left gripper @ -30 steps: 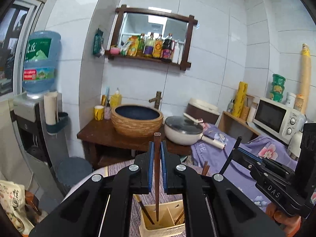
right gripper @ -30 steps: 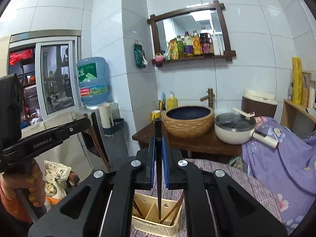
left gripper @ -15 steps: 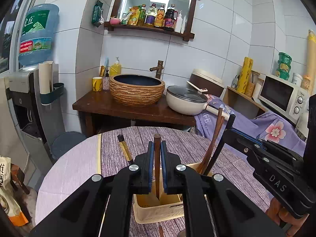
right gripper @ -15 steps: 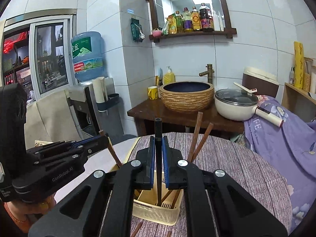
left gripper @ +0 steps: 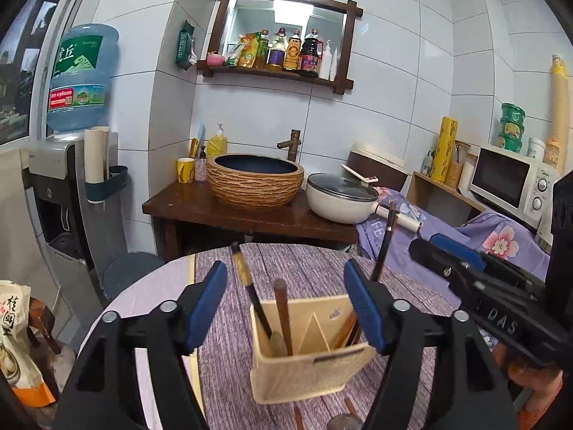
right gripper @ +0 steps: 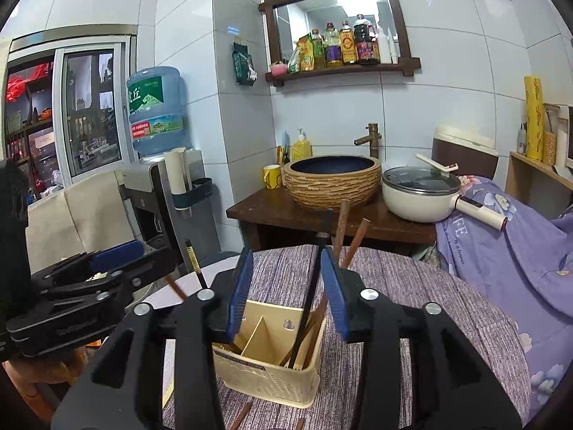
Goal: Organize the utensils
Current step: 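Open both tools to drop the chopsticks into the holder, then lower both tools to the table and grasp a brown chopstick with each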
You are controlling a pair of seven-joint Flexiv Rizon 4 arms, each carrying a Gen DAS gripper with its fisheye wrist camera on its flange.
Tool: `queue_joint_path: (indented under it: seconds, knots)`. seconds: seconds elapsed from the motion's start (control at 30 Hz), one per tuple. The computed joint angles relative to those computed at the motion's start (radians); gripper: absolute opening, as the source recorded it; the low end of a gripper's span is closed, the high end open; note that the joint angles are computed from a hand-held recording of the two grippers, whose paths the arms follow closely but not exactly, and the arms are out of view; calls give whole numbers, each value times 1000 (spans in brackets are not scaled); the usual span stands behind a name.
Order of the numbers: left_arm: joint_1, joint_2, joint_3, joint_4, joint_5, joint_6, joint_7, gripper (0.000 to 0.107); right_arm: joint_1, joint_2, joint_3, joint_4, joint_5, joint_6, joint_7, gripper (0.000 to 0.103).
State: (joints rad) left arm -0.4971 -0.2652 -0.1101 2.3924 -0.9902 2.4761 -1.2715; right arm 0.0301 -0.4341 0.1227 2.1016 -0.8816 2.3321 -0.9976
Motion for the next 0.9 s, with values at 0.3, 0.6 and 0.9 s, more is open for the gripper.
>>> queue_joint_path:
  seconds: [0.3, 0.6, 0.9]
  knots:
    - [-82, -38, -39, 120, -101, 67, -95, 86, 23, 52, -17, 163, 156, -38, -174, 40]
    - [-154, -127, -69, 156, -177, -13, -149, 86, 35, 13, -4, 271, 279, -97, -324, 40]
    - [-196, -196, -66, 130, -207, -56, -162, 85, 13, -65, 40, 269, 297, -233, -362, 40]
